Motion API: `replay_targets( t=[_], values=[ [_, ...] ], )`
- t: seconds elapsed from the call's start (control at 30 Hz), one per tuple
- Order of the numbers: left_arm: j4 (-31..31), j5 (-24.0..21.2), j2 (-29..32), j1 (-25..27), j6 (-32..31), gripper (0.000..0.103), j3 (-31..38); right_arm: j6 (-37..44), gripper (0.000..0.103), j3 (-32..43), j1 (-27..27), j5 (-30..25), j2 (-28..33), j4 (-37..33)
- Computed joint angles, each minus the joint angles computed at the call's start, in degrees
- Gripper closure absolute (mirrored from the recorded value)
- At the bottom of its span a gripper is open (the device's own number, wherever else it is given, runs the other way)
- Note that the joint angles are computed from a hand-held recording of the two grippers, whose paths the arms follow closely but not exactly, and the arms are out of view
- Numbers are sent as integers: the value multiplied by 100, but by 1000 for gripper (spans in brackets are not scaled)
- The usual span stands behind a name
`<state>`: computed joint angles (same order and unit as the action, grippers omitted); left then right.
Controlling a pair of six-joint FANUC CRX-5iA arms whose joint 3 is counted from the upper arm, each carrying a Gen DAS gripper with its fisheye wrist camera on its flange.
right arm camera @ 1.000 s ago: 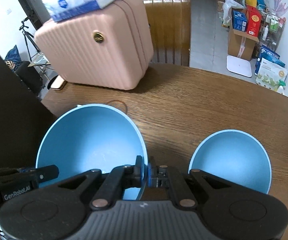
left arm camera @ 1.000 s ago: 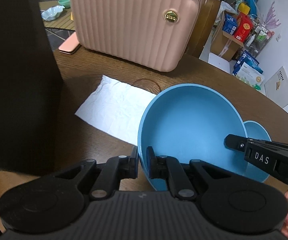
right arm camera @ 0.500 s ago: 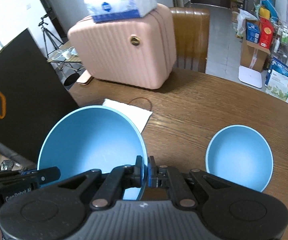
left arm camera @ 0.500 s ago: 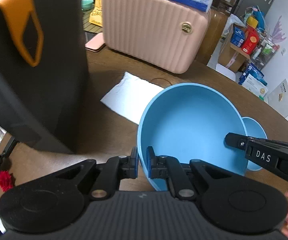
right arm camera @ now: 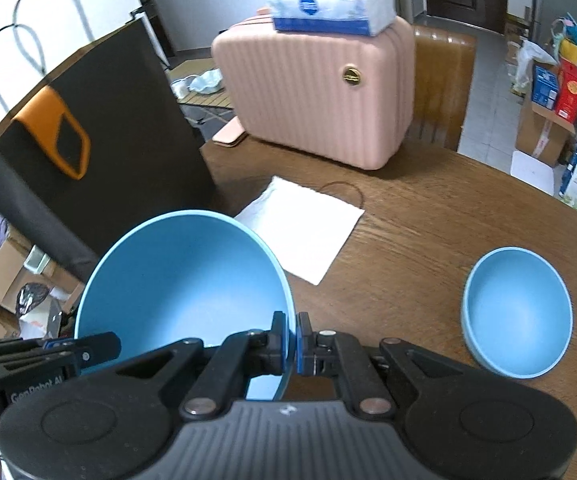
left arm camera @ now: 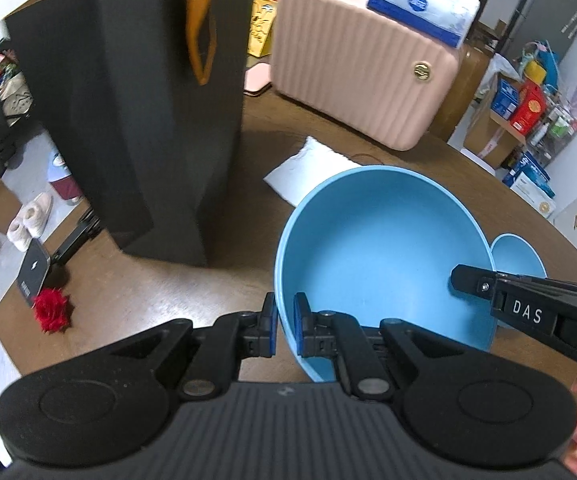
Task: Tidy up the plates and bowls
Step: 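Lift and carry the light-blue bowl with both grippers toward the bowl by the rose, then lower the held bowl with both grippers into the bowl by the rose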
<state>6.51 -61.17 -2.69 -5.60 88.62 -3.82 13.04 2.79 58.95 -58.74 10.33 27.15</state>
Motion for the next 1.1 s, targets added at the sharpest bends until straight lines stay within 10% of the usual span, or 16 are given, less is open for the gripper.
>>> replay_targets(
  t=[1.1],
  values=[
    [175, -346, -1702, 1748, -242, 94, -1580, 1049, 98, 1323, 755, -189, 954, -642]
  ],
)
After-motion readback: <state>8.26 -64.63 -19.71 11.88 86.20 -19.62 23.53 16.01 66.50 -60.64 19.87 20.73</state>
